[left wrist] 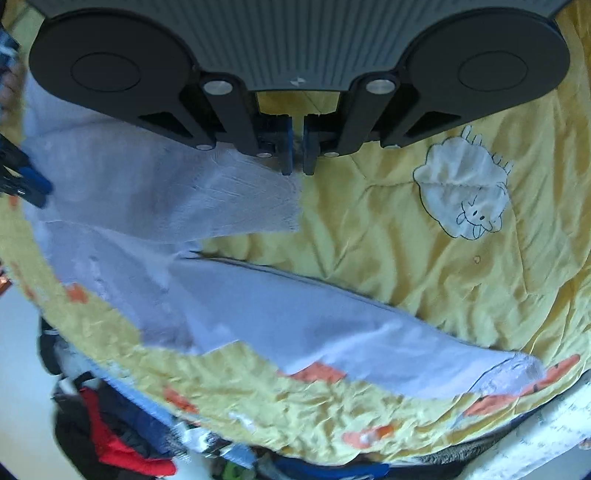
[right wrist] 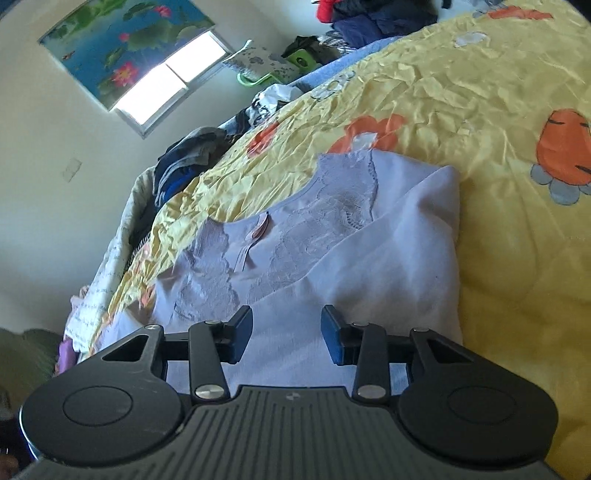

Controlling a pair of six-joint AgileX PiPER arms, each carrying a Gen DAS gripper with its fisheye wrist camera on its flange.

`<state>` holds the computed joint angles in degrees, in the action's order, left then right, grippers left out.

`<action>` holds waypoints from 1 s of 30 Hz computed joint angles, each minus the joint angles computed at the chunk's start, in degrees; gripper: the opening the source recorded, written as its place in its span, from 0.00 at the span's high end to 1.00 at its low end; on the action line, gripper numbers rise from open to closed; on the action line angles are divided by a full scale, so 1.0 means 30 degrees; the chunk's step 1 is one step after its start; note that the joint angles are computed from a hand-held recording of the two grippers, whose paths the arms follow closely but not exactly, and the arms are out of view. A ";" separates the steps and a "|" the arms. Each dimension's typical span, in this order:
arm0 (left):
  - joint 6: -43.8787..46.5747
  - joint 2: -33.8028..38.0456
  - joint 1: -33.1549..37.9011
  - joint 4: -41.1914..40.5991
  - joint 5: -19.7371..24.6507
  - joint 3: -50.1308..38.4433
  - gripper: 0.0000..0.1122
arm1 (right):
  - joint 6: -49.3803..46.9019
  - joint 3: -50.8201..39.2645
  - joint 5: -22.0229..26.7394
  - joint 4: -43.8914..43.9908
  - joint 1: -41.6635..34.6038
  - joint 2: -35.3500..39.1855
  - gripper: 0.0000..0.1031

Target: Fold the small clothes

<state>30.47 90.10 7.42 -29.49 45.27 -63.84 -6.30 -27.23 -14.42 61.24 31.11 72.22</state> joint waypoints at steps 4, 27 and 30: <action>0.0293 0.0475 -0.0923 -0.0390 -0.0130 -0.0591 0.93 | 0.0545 0.0051 -0.0618 -0.0349 0.0398 0.0200 0.51; 0.1898 0.0384 -0.1333 -0.0461 0.0251 -0.5023 1.00 | -0.8875 -0.0711 -0.4839 0.8653 0.3307 -0.1280 0.44; 0.3326 0.0022 -0.1165 -0.1411 0.0081 -0.4545 1.00 | -1.0738 -0.1294 -0.3935 0.9690 0.2890 -0.0928 0.36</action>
<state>40.44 90.16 3.92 -33.72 45.51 -77.47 -38.52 -31.11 -26.23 90.31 39.79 69.44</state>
